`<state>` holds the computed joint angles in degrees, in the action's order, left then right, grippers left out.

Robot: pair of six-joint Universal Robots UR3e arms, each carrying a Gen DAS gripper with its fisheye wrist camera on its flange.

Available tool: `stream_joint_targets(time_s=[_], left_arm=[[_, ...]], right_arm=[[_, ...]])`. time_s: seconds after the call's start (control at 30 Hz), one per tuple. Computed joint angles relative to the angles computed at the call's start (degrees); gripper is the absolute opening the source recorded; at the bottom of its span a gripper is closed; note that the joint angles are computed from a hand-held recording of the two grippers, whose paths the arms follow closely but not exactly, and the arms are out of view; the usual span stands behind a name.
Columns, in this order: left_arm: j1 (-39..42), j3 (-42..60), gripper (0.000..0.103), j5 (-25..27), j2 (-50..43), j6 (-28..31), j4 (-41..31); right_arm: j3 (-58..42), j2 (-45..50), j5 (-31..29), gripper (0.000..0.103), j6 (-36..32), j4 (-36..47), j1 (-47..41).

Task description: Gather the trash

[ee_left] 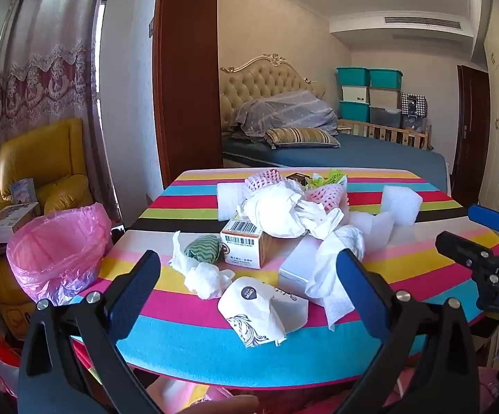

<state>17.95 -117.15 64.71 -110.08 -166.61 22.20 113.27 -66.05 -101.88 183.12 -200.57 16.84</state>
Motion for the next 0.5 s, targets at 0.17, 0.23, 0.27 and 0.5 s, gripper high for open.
stream_joint_targets(time_s=[0.17, 0.23, 0.27, 0.5], left_arm=[[0.18, 0.13, 0.099, 0.01, -0.06, 0.05, 0.10], [0.37, 0.33, 0.099, -0.03, -0.15, 0.13, 0.04], [0.47, 0.46, 0.099, -0.07, -0.21, 0.18, -0.05], [-0.05, -0.15, 0.099, 0.16, -0.05, 0.35, 0.55]], right_arm=[[0.06, -0.04, 0.18, 0.085, 0.04, 0.13, 0.22], [0.45, -0.25, 1.05, 0.085, -0.10, 0.03, -0.77], [0.37, -0.21, 1.09, 0.085, -0.14, 0.07, -0.80], [0.30, -0.20, 0.44, 0.085, 0.66, -0.11, -0.34]])
